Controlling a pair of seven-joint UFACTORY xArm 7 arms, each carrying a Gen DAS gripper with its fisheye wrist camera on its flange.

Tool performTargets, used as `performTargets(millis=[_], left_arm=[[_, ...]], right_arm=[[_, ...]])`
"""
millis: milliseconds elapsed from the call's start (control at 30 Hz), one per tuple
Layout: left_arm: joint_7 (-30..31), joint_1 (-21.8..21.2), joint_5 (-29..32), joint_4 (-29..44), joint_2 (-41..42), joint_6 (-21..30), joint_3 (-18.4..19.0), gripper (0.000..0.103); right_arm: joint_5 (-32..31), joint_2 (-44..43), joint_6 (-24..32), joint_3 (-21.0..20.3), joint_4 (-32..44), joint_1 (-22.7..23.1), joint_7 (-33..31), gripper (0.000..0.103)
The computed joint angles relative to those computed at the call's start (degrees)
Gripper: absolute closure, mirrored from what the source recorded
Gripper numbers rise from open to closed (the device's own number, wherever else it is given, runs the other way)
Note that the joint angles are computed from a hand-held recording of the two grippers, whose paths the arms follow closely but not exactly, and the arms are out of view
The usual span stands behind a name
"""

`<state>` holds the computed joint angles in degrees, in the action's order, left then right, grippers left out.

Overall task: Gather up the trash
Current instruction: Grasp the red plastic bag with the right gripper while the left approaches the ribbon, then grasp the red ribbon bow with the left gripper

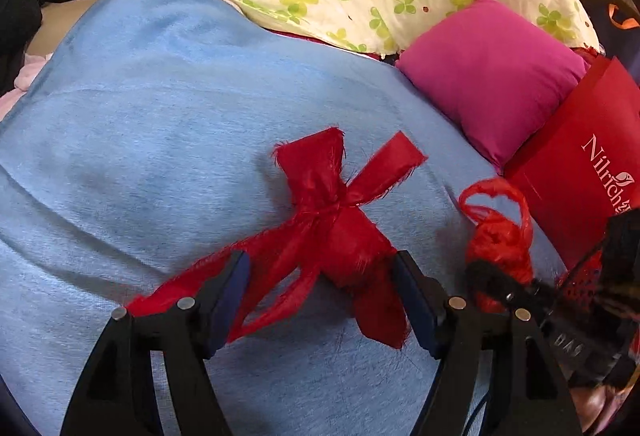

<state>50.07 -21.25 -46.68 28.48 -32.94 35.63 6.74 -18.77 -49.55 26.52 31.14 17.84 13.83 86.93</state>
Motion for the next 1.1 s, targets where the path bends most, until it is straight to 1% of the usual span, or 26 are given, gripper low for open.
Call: performTargets(millis=[67,100,167,200,233,300,333,367,467,500,533,600,633,733,900,1000,1100], left_arm=[[-0.2,0.0,0.6,-1.6,-1.6,-1.7,-1.2,0.03],[-0.4,-0.2,1.1,-1.7,-1.5,-1.7,-1.4,0.033],[0.9,-1.6,0.5,-1.5,-0.9,-0.2,0.0,0.056],[1.2,-1.9,0.3,-1.4,-1.1,0.7,0.3,0.06],[1.3,-1.9,0.2,-1.6,-1.5,0.9,0.1,0.067],[1.0,-1.7,0.6,-2.2,-2.5,0.5,-0.9,0.07],[0.7,-1.5,1.1,-2.5,-3.1,0.6,-1.1,0.074],[0.4,-1.5,1.3,-2.6,-3.4,1.1,-0.8,0.08],[-0.4,-1.1,2.0,-2.6,-4.7,1.8,-0.4,0.083],[-0.7,-0.9,2.5,-2.6,-5.3,1.9,-0.3,0.086],[-1.0,-0.7,2.7,-2.6,-5.5,1.9,-0.3,0.093],[-2.1,0.0,3.9,-2.5,-6.9,3.8,0.5,0.094],[-2.4,0.2,4.1,-2.4,-7.2,4.2,0.7,0.097],[-3.2,0.2,4.7,-2.7,-8.2,3.4,0.2,0.097],[-5.3,1.1,7.4,-2.4,-7.2,4.5,0.2,0.097],[-5.9,1.7,8.3,-1.0,-5.1,7.8,1.6,0.097],[-7.0,3.2,8.7,-0.6,-3.9,8.0,0.6,0.097]], right_arm=[[-0.2,-1.7,-1.0,1.2,-1.9,0.0,1.8,0.055],[-0.6,-2.3,-1.6,1.9,-2.3,-0.5,2.6,0.055],[-0.9,-2.5,-1.5,2.9,-2.3,-0.9,3.6,0.055],[-1.2,-2.3,-1.6,3.4,-2.1,-1.2,4.0,0.055],[-1.4,-2.4,-1.7,3.5,-2.2,-1.2,4.3,0.055],[-2.1,-1.5,-2.4,3.5,-1.7,-2.1,4.3,0.055],[-2.1,-1.7,-2.6,3.4,-2.0,-2.0,4.5,0.055],[-2.3,-1.4,-3.3,3.6,-2.0,-2.5,4.8,0.055],[-2.6,-1.0,-4.2,3.8,-2.3,-2.9,5.3,0.055],[-2.6,-0.9,-4.2,3.9,-2.3,-2.9,5.5,0.055],[-2.6,-1.1,-4.6,3.8,-2.5,-2.8,5.6,0.054],[-2.6,-1.6,-5.7,3.7,-3.2,-2.8,6.0,0.054],[-2.5,-2.1,-6.8,3.5,-3.9,-2.8,6.4,0.054],[-1.9,-3.1,-8.6,3.4,-5.1,-2.9,7.0,0.054],[-1.4,-2.9,-8.4,3.7,-4.9,-3.2,6.3,0.054],[-1.1,-3.0,-8.6,3.8,-4.9,-3.3,6.3,0.053],[-0.9,-3.1,-8.9,3.8,-5.1,-3.4,6.2,0.053]])
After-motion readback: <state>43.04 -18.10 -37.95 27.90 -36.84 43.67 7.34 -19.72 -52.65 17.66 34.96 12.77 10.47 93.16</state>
